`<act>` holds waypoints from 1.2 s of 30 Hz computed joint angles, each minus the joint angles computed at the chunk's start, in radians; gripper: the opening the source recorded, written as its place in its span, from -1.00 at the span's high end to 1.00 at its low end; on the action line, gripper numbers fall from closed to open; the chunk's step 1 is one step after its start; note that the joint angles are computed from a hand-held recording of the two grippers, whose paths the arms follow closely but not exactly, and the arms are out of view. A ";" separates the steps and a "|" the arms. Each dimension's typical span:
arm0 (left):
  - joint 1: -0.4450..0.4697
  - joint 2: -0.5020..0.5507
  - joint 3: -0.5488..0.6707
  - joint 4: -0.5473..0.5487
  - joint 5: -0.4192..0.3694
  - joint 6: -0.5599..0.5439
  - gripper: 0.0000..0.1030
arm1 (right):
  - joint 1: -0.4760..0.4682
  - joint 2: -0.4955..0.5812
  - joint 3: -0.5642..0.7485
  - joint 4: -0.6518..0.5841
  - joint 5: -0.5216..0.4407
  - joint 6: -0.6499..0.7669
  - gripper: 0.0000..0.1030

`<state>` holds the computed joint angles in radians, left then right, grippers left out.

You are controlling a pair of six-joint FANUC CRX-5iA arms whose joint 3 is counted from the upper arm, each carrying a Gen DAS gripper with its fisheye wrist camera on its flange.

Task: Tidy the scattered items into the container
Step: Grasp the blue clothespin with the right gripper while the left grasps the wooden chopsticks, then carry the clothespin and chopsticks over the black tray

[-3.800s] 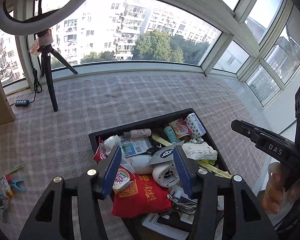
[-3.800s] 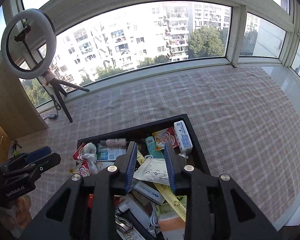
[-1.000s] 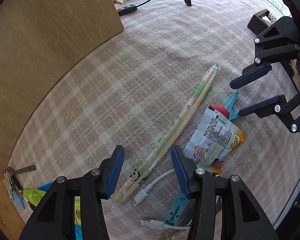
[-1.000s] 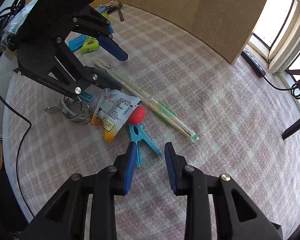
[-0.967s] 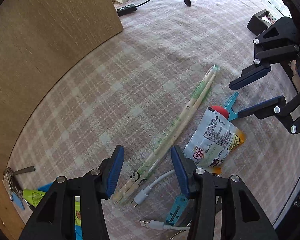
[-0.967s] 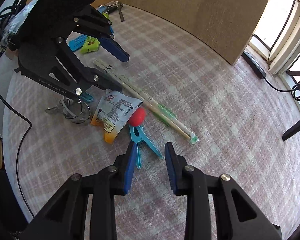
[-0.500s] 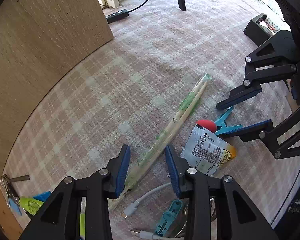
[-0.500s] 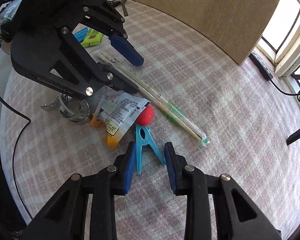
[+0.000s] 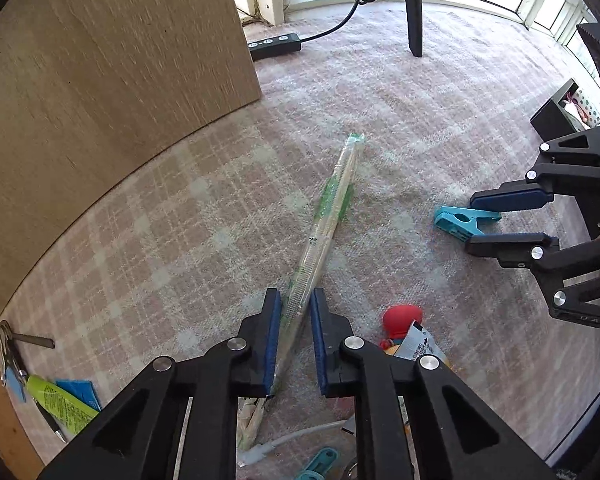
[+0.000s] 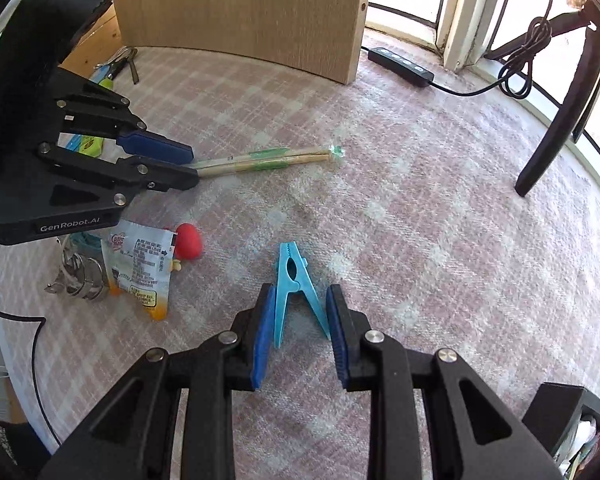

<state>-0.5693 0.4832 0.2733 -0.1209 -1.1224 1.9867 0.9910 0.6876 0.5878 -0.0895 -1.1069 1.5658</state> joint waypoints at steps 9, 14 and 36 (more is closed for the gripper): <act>0.024 -0.067 -0.106 0.047 0.069 0.023 0.90 | -0.027 -0.028 -0.026 -0.024 0.058 -0.139 0.51; -0.028 0.005 0.019 -0.039 -0.063 -0.065 0.60 | -0.023 -0.070 -0.107 -0.021 0.082 -0.124 0.51; 0.020 -0.096 -0.047 -0.026 -0.027 0.037 1.00 | -0.065 -0.122 -0.173 -0.003 0.165 -0.246 0.51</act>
<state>-0.5493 0.3872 0.2260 -0.1465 -1.1496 2.0239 0.9258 0.5658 0.4145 -0.0922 -0.9423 1.3199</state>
